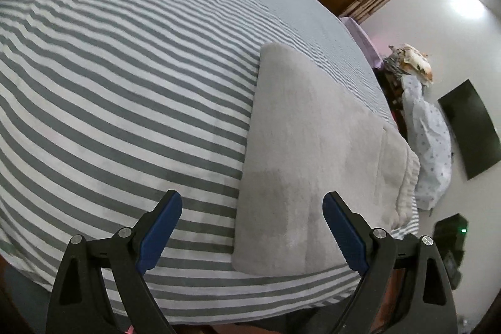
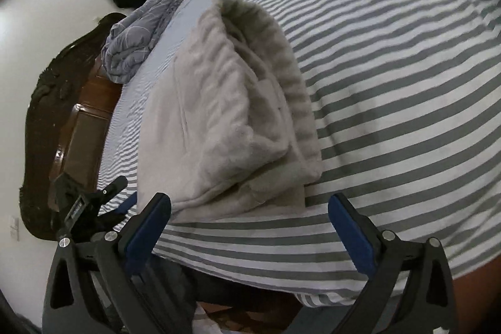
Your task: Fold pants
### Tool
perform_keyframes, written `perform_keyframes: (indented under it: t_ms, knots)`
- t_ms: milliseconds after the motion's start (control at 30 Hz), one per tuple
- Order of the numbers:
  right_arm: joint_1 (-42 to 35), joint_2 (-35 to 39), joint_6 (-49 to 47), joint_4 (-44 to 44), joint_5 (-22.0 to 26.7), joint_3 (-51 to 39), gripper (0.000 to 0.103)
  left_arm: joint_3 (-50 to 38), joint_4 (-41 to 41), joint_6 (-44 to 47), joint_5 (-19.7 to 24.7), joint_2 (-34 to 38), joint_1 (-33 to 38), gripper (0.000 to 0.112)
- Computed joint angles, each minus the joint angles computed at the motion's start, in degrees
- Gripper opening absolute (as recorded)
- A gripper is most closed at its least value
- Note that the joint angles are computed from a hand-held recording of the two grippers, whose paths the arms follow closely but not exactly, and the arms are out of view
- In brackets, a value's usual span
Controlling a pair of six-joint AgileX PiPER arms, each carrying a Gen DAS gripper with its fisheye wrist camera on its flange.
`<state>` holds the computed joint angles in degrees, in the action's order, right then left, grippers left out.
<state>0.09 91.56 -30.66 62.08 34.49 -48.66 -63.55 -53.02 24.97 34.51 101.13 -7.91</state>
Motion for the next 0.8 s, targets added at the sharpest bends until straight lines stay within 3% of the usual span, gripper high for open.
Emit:
perform_keyframes:
  t_ms: [400, 533, 667, 800]
  knots:
    - [-3.7, 9.2, -30.2, 24.4, 3.7, 1.9, 0.100, -3.5, -6.4, 6.1, 2.2, 5.5, 1.1, 0.091]
    - [-5.6, 11.0, -40.1, 33.8, 7.3, 3.4, 0.096, -5.4, -7.9, 7.3, 1.8, 7.8, 1.0, 0.091]
    - [-5.8, 14.3, -41.9, 35.3, 8.8, 0.0, 0.090, -8.3, -7.7, 7.0, 0.9, 10.0, 0.1, 0.091]
    - [-3.5, 14.3, -40.3, 32.3, 5.0, -2.1, 0.090, -11.1, -6.5, 7.0, 0.3, 11.9, -1.0, 0.091]
